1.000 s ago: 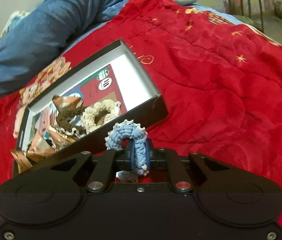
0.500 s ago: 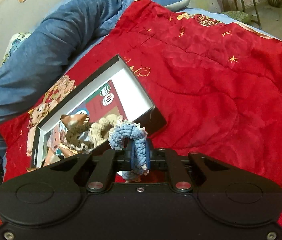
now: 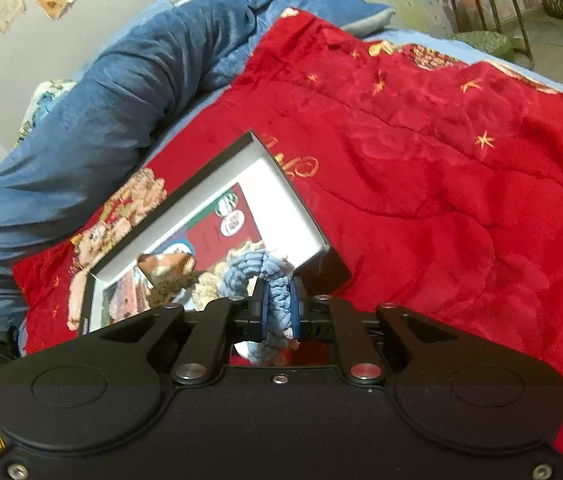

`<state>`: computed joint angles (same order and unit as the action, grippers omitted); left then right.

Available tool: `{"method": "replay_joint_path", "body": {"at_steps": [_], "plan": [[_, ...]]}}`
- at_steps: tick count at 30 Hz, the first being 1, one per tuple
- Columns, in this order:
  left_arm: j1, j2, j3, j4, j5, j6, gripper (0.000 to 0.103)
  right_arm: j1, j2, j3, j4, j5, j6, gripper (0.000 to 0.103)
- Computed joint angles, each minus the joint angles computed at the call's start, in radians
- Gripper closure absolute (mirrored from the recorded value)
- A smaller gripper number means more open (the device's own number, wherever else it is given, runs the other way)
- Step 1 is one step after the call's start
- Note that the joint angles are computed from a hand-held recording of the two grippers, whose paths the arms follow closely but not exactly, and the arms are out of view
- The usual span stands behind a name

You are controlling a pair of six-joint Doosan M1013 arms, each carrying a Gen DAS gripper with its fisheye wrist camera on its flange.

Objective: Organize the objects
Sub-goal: 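Lift the blue clip and light blue scrunchie up from the quilt, then carry the held clip and scrunchie over the black box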

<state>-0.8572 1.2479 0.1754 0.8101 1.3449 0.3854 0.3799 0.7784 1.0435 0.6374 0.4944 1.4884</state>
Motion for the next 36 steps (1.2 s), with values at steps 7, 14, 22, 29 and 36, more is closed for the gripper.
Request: {"method": "replay_joint_path", "body": {"at_steps": [7, 14, 22, 29, 36], "plan": [[-0.01, -0.069, 0.131, 0.064, -0.064, -0.057, 0.054, -0.001, -0.024, 0.041, 0.133, -0.039, -0.111, 0.092], [-0.021, -0.143, 0.264, 0.177, -0.136, -0.129, 0.054, -0.001, -0.061, 0.096, 0.435, -0.09, -0.48, 0.092], [-0.018, -0.165, 0.305, 0.26, -0.152, -0.099, 0.054, -0.008, -0.108, 0.166, 1.052, -0.181, -1.152, 0.092], [-0.004, -0.172, 0.295, 0.236, -0.151, -0.044, 0.054, -0.039, -0.09, 0.129, 1.106, -0.114, -1.194, 0.092], [0.018, -0.24, 0.4, 0.292, -0.196, -0.057, 0.054, -0.05, -0.063, 0.082, 1.036, -0.07, -1.136, 0.092]]}}
